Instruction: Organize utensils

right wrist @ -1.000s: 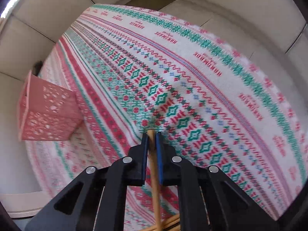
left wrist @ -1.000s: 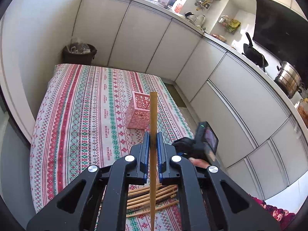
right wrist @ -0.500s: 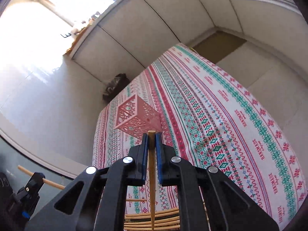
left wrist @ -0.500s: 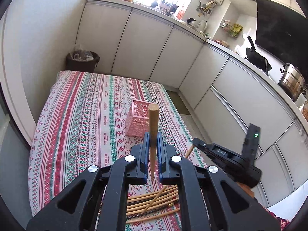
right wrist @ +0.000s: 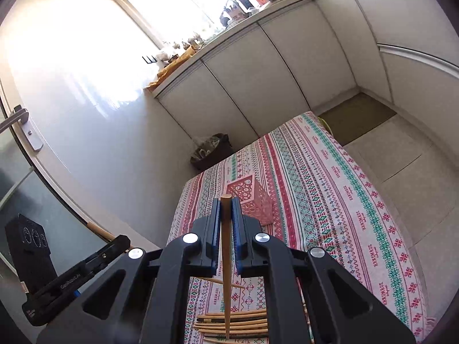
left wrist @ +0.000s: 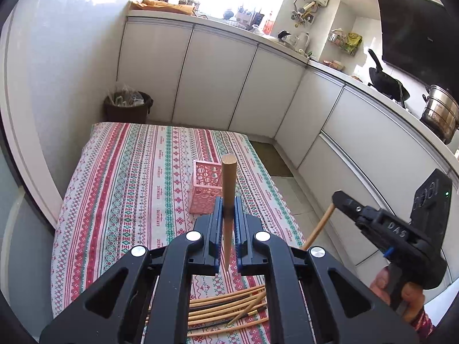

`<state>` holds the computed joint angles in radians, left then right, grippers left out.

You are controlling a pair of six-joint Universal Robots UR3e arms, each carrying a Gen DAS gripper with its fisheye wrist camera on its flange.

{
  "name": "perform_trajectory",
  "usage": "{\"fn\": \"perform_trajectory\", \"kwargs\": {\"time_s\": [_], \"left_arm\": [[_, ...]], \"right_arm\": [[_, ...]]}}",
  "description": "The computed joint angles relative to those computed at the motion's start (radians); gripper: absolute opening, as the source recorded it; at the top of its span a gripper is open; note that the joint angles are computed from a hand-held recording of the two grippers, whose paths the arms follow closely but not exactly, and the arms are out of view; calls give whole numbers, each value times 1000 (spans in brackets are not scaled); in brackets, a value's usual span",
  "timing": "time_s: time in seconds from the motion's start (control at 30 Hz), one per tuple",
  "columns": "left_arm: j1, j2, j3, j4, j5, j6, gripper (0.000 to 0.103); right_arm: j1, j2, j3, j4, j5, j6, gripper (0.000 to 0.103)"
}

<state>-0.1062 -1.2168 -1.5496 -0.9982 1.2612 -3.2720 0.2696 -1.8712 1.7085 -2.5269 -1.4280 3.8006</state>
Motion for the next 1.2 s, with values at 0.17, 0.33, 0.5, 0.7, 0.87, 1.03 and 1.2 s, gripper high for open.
{"fn": "perform_trajectory", "kwargs": {"time_s": [0.17, 0.33, 0.5, 0.7, 0.87, 1.03, 1.2], "left_arm": [[-79, -103, 107, 60, 101, -45, 6], [-151, -247, 275, 108, 228, -65, 6], [-186, -403, 464, 144, 305, -64, 6], [-197, -572, 627, 152, 342, -44, 6], [-181, -657, 619, 188, 329, -45, 7], [-151, -667, 547, 190, 309, -54, 13], [-95, -551, 413, 251, 272, -98, 29]], "right_arm": [[-60, 4, -100, 30, -1, -45, 8], [-64, 135, -318, -2, -113, -108, 8], [-12, 344, -564, -92, -250, -213, 8], [29, 598, -792, -180, -306, -337, 8], [50, 721, -796, -270, -312, -367, 8], [60, 769, -714, -294, -305, -354, 9], [59, 699, -601, -271, -318, -317, 21]]}}
